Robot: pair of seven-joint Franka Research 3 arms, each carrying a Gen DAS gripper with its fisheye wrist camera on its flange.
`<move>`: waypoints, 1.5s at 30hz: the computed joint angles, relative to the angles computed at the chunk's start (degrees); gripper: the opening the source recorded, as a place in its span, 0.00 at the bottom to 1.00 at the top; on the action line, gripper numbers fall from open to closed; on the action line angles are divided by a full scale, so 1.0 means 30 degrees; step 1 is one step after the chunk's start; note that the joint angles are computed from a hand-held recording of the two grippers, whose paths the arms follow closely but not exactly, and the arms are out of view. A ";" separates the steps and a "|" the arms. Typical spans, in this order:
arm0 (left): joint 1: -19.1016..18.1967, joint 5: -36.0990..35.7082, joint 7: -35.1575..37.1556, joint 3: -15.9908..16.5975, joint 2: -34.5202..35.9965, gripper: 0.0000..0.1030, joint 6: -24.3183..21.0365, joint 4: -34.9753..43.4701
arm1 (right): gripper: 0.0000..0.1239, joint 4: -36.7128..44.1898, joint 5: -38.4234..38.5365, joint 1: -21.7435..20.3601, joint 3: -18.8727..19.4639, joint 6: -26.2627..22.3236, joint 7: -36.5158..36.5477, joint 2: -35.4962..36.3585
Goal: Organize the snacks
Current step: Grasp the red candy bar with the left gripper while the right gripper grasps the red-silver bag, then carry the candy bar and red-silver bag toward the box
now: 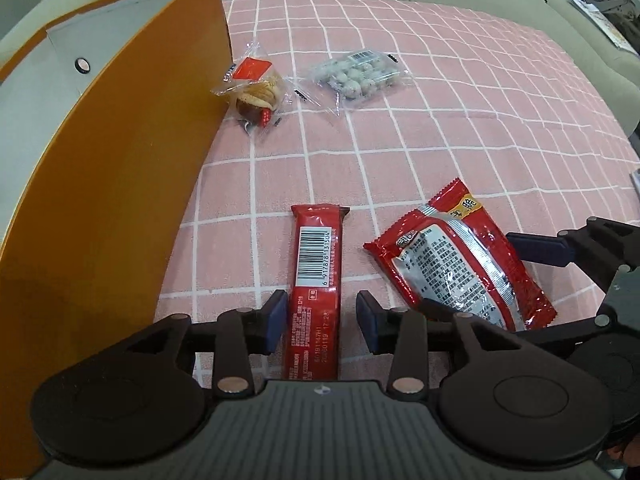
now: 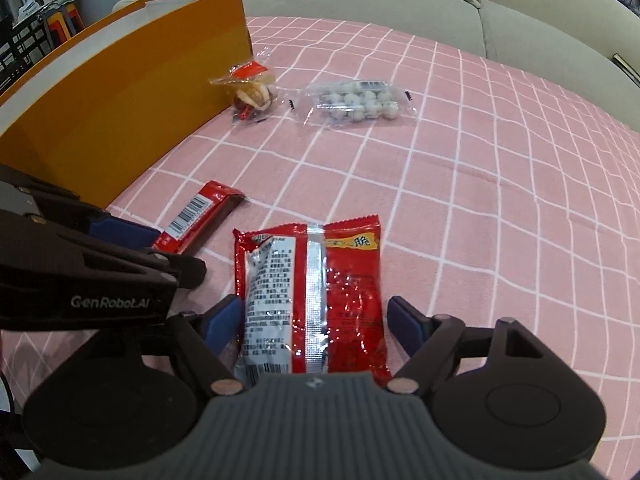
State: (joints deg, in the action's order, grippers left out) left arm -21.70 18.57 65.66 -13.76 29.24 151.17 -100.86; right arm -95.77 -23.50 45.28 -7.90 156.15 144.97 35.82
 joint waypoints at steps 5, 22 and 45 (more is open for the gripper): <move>-0.0534 0.0904 -0.0854 0.0480 -0.0083 0.46 0.0049 -0.0089 | 0.62 -0.0277 -0.0782 0.0547 -0.0598 0.0198 0.0831 -0.0027; -0.0548 0.1924 -0.2035 0.0691 -0.0265 0.40 0.1270 -0.0746 | 0.60 0.0203 -0.0862 0.0338 -0.0180 -0.0899 0.1607 0.0011; 0.1869 -0.2657 0.2050 -0.1370 -0.1271 0.25 0.2165 -0.2120 | 0.53 0.0084 -0.1146 0.0536 0.0491 -0.2666 0.4809 -0.0909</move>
State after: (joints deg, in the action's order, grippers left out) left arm -16.10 10.60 71.81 -17.87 25.42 157.66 -107.22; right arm -95.52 -26.93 46.89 -6.42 148.15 159.39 33.09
